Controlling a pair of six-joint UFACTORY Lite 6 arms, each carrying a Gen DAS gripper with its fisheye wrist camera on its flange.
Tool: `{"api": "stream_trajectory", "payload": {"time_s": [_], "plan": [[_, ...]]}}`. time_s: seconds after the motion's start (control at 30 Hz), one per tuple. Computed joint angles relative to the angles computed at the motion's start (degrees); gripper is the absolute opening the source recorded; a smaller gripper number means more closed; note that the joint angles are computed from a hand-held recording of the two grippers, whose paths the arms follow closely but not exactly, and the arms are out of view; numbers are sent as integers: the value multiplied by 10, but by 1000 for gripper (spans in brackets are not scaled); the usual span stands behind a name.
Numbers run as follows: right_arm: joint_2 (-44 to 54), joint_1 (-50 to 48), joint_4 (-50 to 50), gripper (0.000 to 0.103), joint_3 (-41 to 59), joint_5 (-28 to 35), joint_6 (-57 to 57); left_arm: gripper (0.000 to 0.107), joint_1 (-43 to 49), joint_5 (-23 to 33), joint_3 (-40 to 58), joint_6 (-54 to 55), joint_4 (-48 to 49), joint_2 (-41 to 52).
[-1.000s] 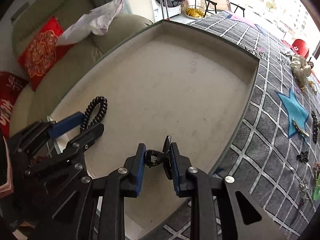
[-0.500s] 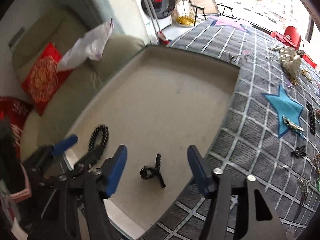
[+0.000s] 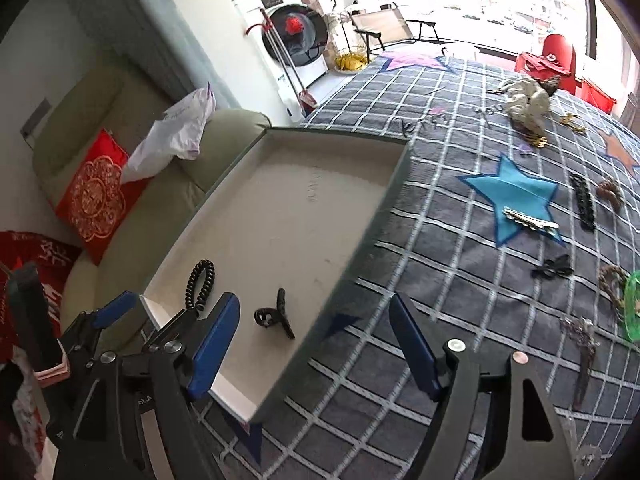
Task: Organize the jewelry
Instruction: 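Open the left tool to drop the hair tie while the right tool releases the claw clip, then move both open tools back over the table toward the blue star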
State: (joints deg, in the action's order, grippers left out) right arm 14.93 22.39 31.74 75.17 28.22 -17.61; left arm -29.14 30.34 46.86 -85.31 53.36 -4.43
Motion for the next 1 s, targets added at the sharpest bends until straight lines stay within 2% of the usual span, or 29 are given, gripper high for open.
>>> {"api": "stream_trajectory", "payload": {"time_s": [0.33, 0.67, 0.8, 1.0], "plan": [[-139, -99, 98, 86, -140, 23, -133, 103, -112, 74, 87, 12, -52, 33], [-259, -293, 174, 88, -251, 113, -278, 103, -216, 111, 211, 6, -69, 128], [-267, -392, 182, 88, -268, 153, -333, 103, -242, 110, 277, 31, -88, 186], [-238, -526, 171, 88, -271, 176, -400, 103, -254, 106, 383, 80, -133, 290]]}}
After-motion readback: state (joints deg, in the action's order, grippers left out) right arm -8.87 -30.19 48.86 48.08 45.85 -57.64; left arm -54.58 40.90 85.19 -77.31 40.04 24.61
